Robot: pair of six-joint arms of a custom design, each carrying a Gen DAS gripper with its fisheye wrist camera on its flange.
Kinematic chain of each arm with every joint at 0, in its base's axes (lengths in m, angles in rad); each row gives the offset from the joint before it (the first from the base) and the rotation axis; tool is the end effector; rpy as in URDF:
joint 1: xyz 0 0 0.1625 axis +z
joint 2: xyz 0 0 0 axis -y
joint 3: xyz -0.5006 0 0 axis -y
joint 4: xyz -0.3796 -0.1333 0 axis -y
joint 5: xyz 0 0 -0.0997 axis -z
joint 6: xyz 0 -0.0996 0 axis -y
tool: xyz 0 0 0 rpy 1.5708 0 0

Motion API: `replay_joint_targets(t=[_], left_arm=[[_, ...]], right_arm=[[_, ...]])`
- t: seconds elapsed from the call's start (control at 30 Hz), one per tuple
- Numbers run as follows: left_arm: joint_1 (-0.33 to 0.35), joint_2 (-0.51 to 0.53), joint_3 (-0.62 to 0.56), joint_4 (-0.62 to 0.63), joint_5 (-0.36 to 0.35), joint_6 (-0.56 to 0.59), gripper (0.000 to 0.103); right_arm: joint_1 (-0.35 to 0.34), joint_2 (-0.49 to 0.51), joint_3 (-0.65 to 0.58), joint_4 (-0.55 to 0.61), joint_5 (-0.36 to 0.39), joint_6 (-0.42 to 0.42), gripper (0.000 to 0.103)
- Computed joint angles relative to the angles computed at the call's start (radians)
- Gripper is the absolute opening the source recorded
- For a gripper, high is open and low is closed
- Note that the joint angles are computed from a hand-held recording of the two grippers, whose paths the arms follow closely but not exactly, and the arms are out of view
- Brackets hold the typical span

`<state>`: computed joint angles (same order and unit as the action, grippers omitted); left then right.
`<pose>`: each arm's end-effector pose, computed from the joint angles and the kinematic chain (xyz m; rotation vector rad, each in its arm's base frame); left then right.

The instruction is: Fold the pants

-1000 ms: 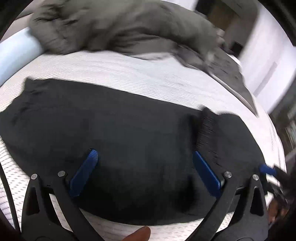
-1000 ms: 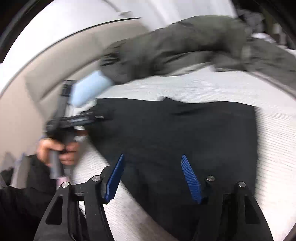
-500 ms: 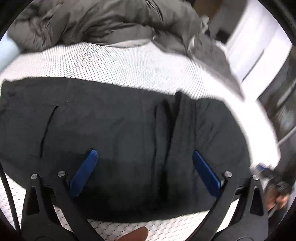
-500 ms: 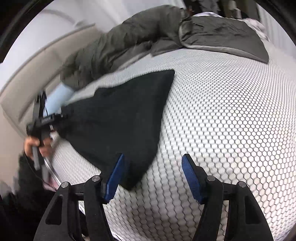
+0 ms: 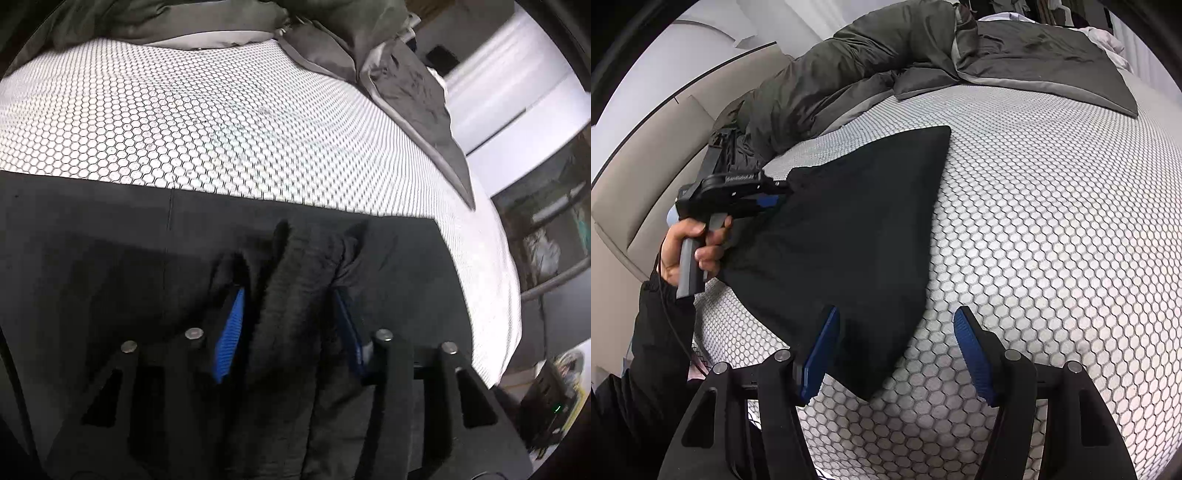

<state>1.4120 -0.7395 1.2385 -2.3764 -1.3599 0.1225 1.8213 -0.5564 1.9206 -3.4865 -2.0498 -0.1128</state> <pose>0.0213 -0.8416 0.2554 0.3600 2.8811 -0.4541 0.2419 -0.5927 0.0323 0.2930 -2.5894 0.7775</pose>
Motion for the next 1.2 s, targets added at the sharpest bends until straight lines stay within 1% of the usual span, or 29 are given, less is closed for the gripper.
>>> replay_joint_targets(t=[0.07, 0.1, 0.13, 0.2, 0.23, 0.3, 0.33, 0.37, 0.4, 0.43, 0.47, 0.53, 0.57, 0.6, 0.63, 0.7, 0.77, 0.8, 0.83, 0.87, 0.9, 0.93, 0.97, 1.03, 1.07, 1.1, 1.13, 1.17, 1.2], left_arm=[[0.007, 0.004, -0.012, -0.003, -0.032, 0.002, 0.028], [0.009, 0.002, -0.004, -0.03, -0.046, 0.014, 0.014], [0.011, 0.0, -0.001, -0.043, -0.058, 0.018, 0.013], [0.014, -0.012, 0.022, -0.111, -0.091, 0.025, 0.012], [0.012, -0.021, 0.036, -0.153, -0.094, 0.035, 0.011], [0.009, -0.031, 0.046, -0.192, -0.083, 0.041, 0.012], [0.01, -0.029, 0.042, -0.196, -0.064, 0.038, 0.014], [0.01, -0.021, 0.03, -0.188, -0.025, 0.025, 0.016], [0.01, -0.01, 0.017, -0.169, 0.028, -0.004, 0.021], [0.013, -0.003, 0.004, -0.137, 0.058, -0.039, 0.037], [0.017, 0.002, -0.007, -0.106, 0.066, -0.077, 0.04], [0.013, -0.012, 0.011, -0.116, 0.067, -0.084, 0.051], [0.004, -0.026, 0.035, -0.14, 0.08, -0.06, 0.054], [-0.008, -0.048, 0.08, -0.195, 0.088, -0.021, 0.062], [-0.019, -0.07, 0.122, -0.238, 0.093, 0.006, 0.073], [-0.045, -0.115, 0.218, -0.327, 0.093, 0.05, 0.084], [-0.072, -0.153, 0.31, -0.388, 0.096, 0.107, 0.086], [-0.091, -0.171, 0.369, -0.425, 0.098, 0.14, 0.088], [-0.106, -0.175, 0.41, -0.448, 0.093, 0.167, 0.091], [-0.123, -0.174, 0.443, -0.461, 0.089, 0.19, 0.092], [-0.135, -0.165, 0.464, -0.462, 0.091, 0.213, 0.093], [-0.144, -0.174, 0.489, -0.455, 0.094, 0.231, 0.093], [-0.157, -0.163, 0.503, -0.454, 0.106, 0.259, 0.093], [-0.178, -0.14, 0.524, -0.48, 0.142, 0.312, 0.093], [-0.186, -0.133, 0.534, -0.497, 0.162, 0.32, 0.093], [-0.189, -0.126, 0.537, -0.507, 0.166, 0.32, 0.093], [-0.191, -0.126, 0.543, -0.505, 0.16, 0.311, 0.093], [-0.192, -0.13, 0.548, -0.498, 0.148, 0.305, 0.093], [-0.196, -0.134, 0.557, -0.5, 0.137, 0.303, 0.093]], right_arm=[[-0.004, -0.004, 0.004, -0.002, 0.0, 0.009, 0.066], [-0.007, -0.007, 0.011, -0.006, -0.001, 0.01, 0.066], [-0.006, -0.015, 0.014, -0.001, -0.005, 0.015, 0.066], [-0.01, -0.018, 0.018, -0.005, -0.008, 0.018, 0.066], [-0.01, -0.019, 0.018, -0.009, -0.01, 0.022, 0.066], [-0.011, -0.019, 0.02, -0.018, -0.004, 0.017, 0.066], [-0.01, -0.019, 0.021, -0.021, 0.0, 0.014, 0.066], [-0.011, -0.016, 0.019, -0.023, 0.002, 0.01, 0.066], [-0.011, -0.013, 0.016, -0.021, 0.004, 0.007, 0.066], [-0.009, -0.007, 0.007, -0.011, 0.003, 0.006, 0.066], [-0.008, -0.005, 0.003, -0.005, 0.002, 0.007, 0.066], [-0.006, -0.001, -0.005, 0.007, 0.012, 0.013, 0.066], [-0.005, -0.001, -0.007, 0.008, 0.03, 0.014, 0.066], [-0.008, -0.002, -0.005, 0.006, 0.053, 0.011, 0.066], [-0.012, -0.003, -0.002, 0.003, 0.091, 0.009, 0.066], [-0.019, -0.001, -0.006, 0.009, 0.132, 0.024, 0.065], [-0.035, 0.008, -0.022, 0.038, 0.174, 0.076, 0.065], [-0.042, 0.013, -0.032, 0.056, 0.184, 0.105, 0.061], [-0.048, 0.022, -0.044, 0.071, 0.185, 0.132, 0.053], [-0.048, 0.03, -0.055, 0.079, 0.175, 0.144, 0.036], [-0.046, 0.032, -0.061, 0.093, 0.177, 0.137, 0.023], [-0.041, 0.032, -0.058, 0.085, 0.178, 0.119, 0.017], [-0.031, 0.035, -0.048, 0.06, 0.183, 0.076, 0.012], [-0.019, 0.034, -0.035, 0.06, 0.19, 0.039, 0.012], [-0.019, 0.033, -0.025, 0.07, 0.196, 0.023, 0.012], [-0.017, 0.032, -0.026, 0.107, 0.186, 0.012, 0.014], [-0.009, 0.032, -0.029, 0.144, 0.151, -0.02, 0.016], [-0.003, 0.032, -0.026, 0.141, 0.136, -0.051, 0.02], [0.0, 0.029, -0.017, 0.12, 0.137, -0.072, 0.032]])
